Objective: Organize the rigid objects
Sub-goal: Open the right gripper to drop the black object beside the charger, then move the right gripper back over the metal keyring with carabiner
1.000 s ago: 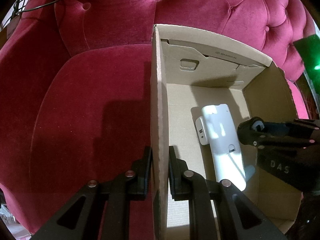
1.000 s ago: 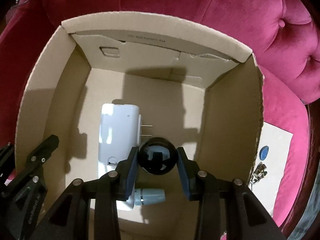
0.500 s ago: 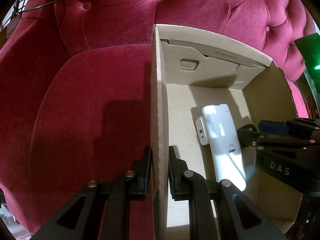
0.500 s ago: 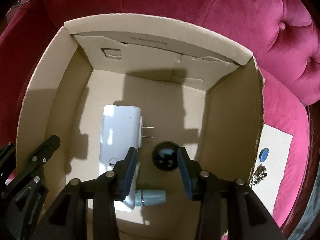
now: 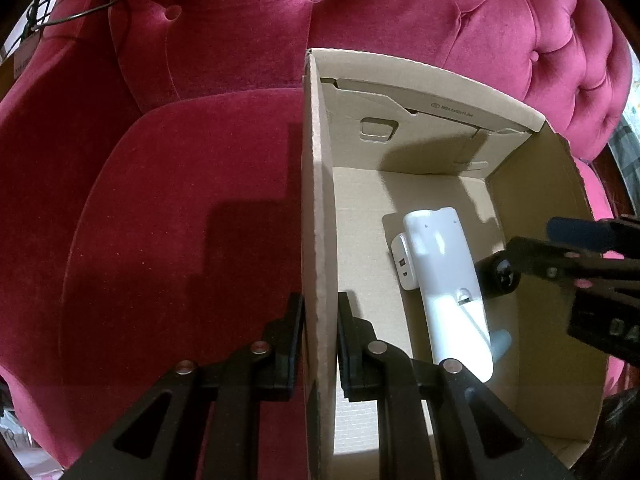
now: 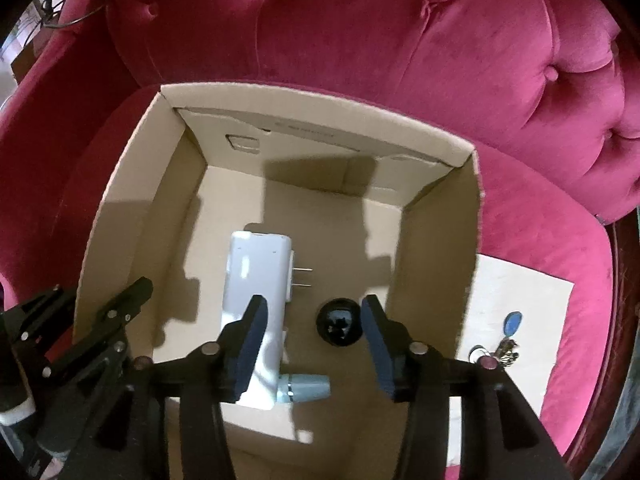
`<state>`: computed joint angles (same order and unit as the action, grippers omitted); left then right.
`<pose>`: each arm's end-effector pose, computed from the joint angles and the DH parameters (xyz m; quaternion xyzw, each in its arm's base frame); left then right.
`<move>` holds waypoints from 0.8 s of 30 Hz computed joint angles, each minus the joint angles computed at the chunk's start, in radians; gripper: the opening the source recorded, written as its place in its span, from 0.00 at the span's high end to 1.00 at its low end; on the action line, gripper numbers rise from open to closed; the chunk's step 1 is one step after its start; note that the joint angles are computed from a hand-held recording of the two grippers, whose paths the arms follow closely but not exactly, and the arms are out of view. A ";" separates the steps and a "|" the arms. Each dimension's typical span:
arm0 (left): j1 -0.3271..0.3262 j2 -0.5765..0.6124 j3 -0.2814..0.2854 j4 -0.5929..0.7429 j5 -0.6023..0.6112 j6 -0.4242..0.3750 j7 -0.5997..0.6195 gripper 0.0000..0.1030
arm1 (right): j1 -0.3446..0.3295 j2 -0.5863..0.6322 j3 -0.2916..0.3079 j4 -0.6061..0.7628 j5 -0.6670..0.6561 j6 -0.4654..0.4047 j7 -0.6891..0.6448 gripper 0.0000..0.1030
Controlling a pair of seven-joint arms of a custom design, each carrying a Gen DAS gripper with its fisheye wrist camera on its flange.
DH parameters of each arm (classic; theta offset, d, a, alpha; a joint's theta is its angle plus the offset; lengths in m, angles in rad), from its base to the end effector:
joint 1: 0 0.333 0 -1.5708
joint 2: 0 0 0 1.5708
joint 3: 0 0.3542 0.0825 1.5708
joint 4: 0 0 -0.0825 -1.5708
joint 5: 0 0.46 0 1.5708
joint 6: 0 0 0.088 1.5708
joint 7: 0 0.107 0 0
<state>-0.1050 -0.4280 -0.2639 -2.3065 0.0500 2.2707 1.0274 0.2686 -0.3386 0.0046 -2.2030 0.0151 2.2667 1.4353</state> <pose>0.4782 -0.1969 0.5556 -0.7430 0.6381 -0.1516 0.1333 0.5268 0.1482 0.5763 -0.8171 0.5408 -0.1268 0.1545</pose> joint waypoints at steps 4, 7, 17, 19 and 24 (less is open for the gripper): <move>0.000 0.000 0.001 -0.001 0.000 0.001 0.000 0.84 | -0.001 -0.020 0.000 0.004 -0.002 -0.005 0.007 0.26; 0.000 0.002 0.000 0.001 0.001 0.000 0.000 0.84 | -0.003 -0.038 -0.012 -0.002 0.006 0.005 -0.003 0.18; -0.001 0.006 -0.002 0.006 0.006 -0.002 -0.005 0.84 | -0.020 -0.086 -0.052 -0.006 0.059 0.024 -0.029 0.01; -0.002 0.005 -0.002 0.004 0.005 0.000 -0.006 0.84 | -0.029 -0.094 -0.063 -0.004 0.067 0.022 -0.034 0.00; -0.003 0.005 -0.003 0.004 0.007 -0.002 -0.008 0.84 | -0.057 -0.103 -0.085 -0.007 0.078 0.032 -0.034 0.00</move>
<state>-0.1078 -0.4234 -0.2664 -2.3028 0.0574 2.2691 1.0192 0.2114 -0.4414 -0.0804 -2.2098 0.0928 2.2990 1.4009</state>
